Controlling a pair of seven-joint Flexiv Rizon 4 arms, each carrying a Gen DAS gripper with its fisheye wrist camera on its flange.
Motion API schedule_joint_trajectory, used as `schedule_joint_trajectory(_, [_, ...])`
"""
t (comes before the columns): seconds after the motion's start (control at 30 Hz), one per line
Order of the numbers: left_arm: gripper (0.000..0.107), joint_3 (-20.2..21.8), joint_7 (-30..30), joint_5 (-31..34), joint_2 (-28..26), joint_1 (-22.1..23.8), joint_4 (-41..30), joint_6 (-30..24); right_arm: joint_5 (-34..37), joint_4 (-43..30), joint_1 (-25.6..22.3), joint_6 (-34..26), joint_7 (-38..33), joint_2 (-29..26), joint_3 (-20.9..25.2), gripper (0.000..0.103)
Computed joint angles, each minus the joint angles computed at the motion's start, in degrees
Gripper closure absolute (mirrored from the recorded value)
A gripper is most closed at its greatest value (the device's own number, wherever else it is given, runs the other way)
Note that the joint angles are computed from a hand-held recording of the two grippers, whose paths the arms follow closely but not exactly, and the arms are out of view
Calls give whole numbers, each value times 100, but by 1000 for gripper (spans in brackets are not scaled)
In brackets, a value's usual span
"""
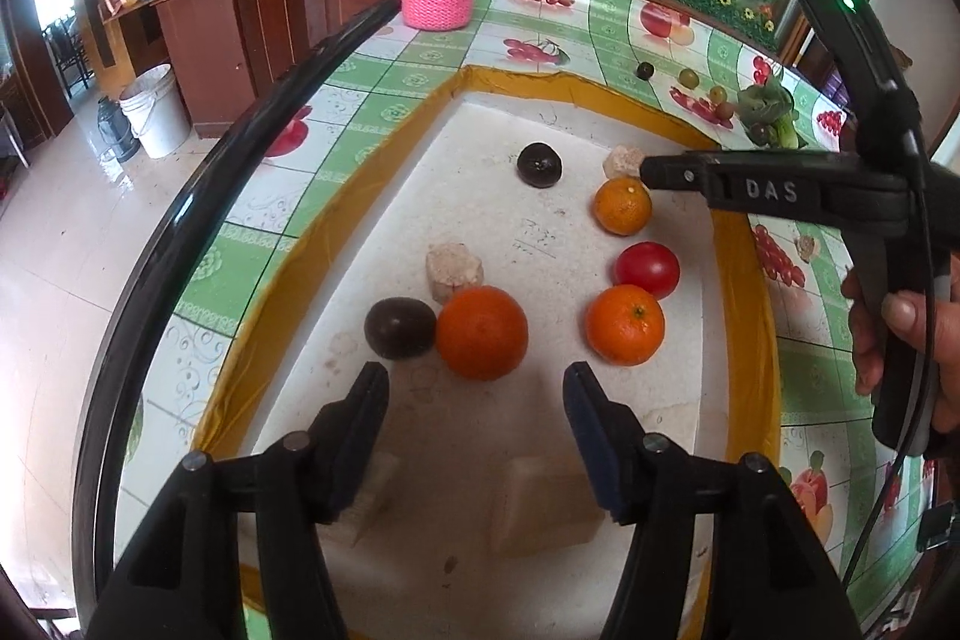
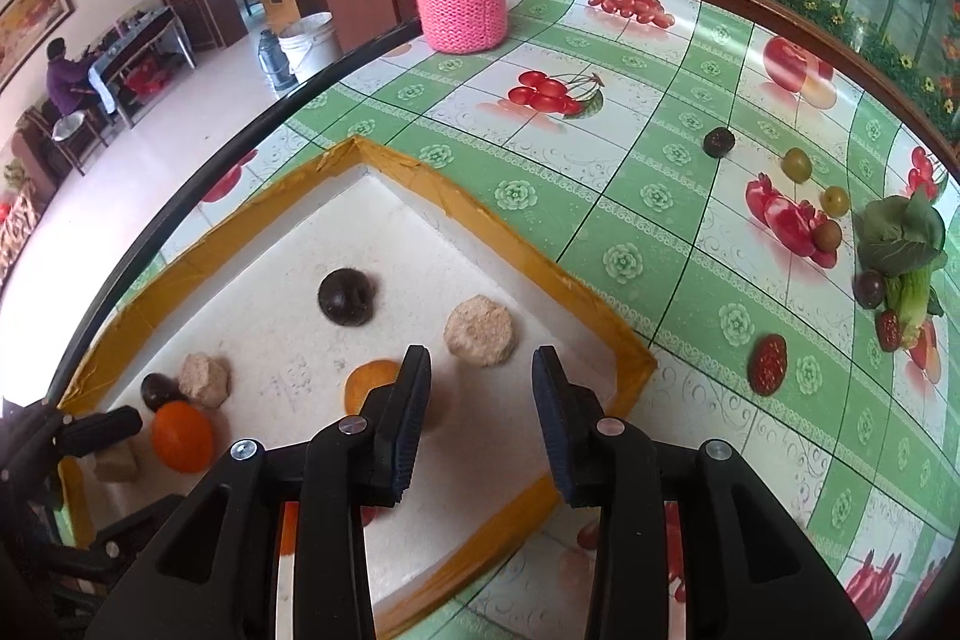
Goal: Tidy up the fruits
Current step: 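Withdraw both open tools from the tray toward the loose items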
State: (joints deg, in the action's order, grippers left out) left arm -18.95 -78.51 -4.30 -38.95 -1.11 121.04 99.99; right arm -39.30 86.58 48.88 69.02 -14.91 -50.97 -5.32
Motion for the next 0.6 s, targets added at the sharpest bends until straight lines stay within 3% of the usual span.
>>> schedule_joint_trajectory(0.23, [33, -40, -258, 80, 224, 108, 340, 295, -379, 647, 341, 364, 556, 401, -313, 68])
schedule_joint_trajectory(0.6, [11, 319, -743, 261, 632, -232, 821, 791, -1878, 2097, 1012, 1199, 2610, 1202, -1074, 64])
